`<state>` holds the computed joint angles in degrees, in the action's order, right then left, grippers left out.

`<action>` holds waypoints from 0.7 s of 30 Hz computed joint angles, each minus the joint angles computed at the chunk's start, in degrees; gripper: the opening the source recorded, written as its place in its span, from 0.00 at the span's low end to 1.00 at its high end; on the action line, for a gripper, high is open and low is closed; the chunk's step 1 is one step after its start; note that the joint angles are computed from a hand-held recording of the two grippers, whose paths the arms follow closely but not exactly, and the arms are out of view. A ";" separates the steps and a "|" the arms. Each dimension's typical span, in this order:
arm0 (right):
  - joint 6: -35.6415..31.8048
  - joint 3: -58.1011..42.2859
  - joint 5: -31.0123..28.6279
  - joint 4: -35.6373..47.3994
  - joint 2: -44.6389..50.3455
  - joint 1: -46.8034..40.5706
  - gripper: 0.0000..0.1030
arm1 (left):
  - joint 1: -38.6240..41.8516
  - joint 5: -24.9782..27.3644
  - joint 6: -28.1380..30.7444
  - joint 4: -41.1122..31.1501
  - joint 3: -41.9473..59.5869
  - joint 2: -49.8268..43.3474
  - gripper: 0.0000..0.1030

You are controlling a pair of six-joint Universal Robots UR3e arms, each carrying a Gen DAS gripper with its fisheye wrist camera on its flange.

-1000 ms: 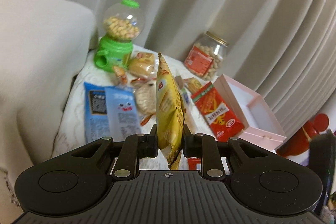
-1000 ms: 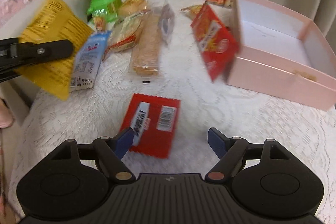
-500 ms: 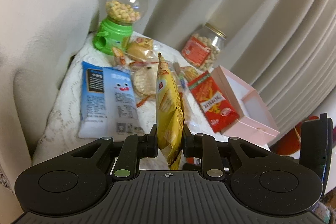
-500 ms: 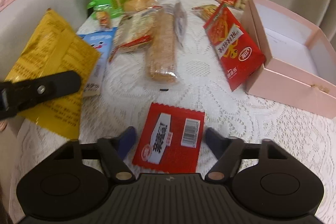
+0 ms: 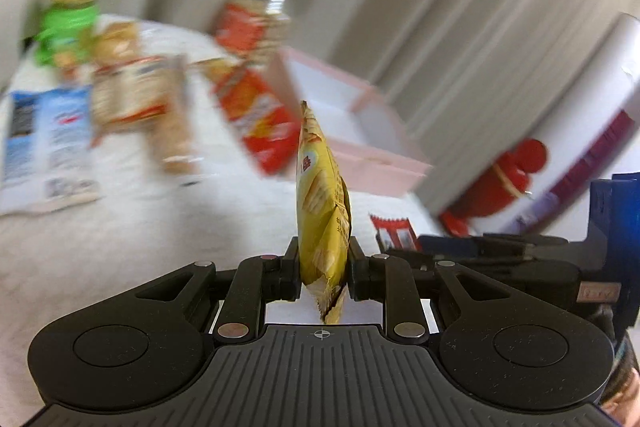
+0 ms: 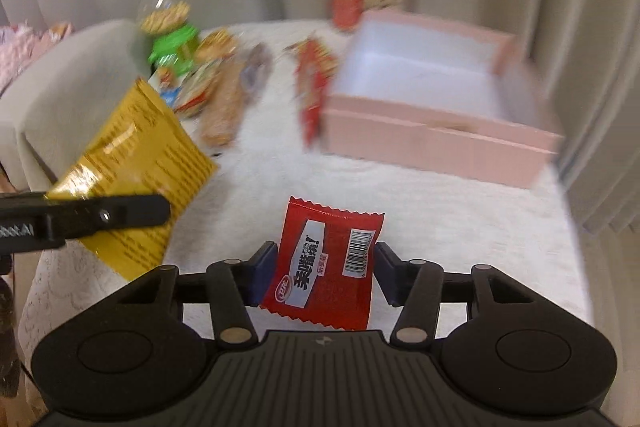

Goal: Organize snacks
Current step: 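Grasp the small red barcode wrapper with the right tool while the left tool holds the yellow bag, then carry both packets over the pink box and open both tools to drop them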

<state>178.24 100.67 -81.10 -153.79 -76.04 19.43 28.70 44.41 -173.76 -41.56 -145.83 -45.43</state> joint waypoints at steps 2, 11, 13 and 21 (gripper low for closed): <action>-1.12 3.54 2.23 -1.74 -5.34 -4.02 0.50 | -4.46 -0.15 -4.58 10.20 3.16 -7.58 0.25; -0.57 -15.19 2.72 -4.91 3.70 -12.98 0.50 | -20.43 6.94 -25.07 33.22 45.63 -58.38 0.25; -0.25 -26.67 1.36 -1.26 12.28 -12.46 0.50 | -20.92 4.36 -26.00 32.91 57.63 -70.38 0.26; 1.35 -65.93 0.61 19.30 38.64 -11.41 0.59 | -19.09 9.87 -24.53 25.91 66.76 -79.28 0.27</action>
